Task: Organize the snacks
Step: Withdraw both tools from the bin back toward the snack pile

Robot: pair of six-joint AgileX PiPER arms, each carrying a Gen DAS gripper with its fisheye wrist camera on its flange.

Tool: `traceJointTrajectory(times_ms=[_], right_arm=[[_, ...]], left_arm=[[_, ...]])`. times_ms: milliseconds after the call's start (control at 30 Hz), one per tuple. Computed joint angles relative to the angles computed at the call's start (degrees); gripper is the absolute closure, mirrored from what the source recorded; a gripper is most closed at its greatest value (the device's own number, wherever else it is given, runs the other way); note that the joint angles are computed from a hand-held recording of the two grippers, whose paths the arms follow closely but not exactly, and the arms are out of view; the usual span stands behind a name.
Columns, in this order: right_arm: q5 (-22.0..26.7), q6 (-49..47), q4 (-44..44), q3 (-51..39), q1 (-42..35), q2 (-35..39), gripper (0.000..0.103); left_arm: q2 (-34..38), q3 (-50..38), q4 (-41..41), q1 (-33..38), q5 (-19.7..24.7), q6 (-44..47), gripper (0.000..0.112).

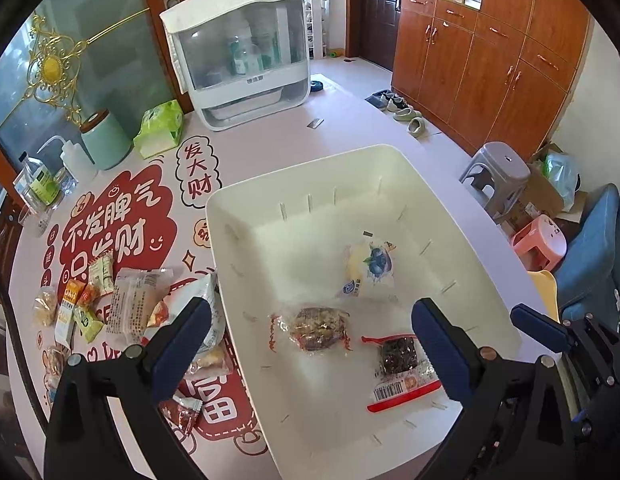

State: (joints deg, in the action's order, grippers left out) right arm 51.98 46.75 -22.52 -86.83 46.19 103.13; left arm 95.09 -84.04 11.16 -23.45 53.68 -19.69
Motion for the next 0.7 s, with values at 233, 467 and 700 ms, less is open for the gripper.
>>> traceJointTrajectory(times_ms=[233, 467, 700], right_arm=[[-0.64, 0.28, 1.41, -0.01, 0.04, -0.12, 0.041], [-0.28, 1.28, 1.44, -1.63, 1.44, 0.50, 0.041], [1.14, 2.62, 0.50, -4.87, 3.97, 1.77, 0.041]], left_arm=[[-2.87, 2.47, 0.59, 0.49, 0.37, -0.09, 0.012], [-7.38, 5.85, 0.31, 2.10, 0.65, 0.65, 0.012], [-13.21, 9.75, -0.31, 5.21, 0.62, 2.89, 0.012]])
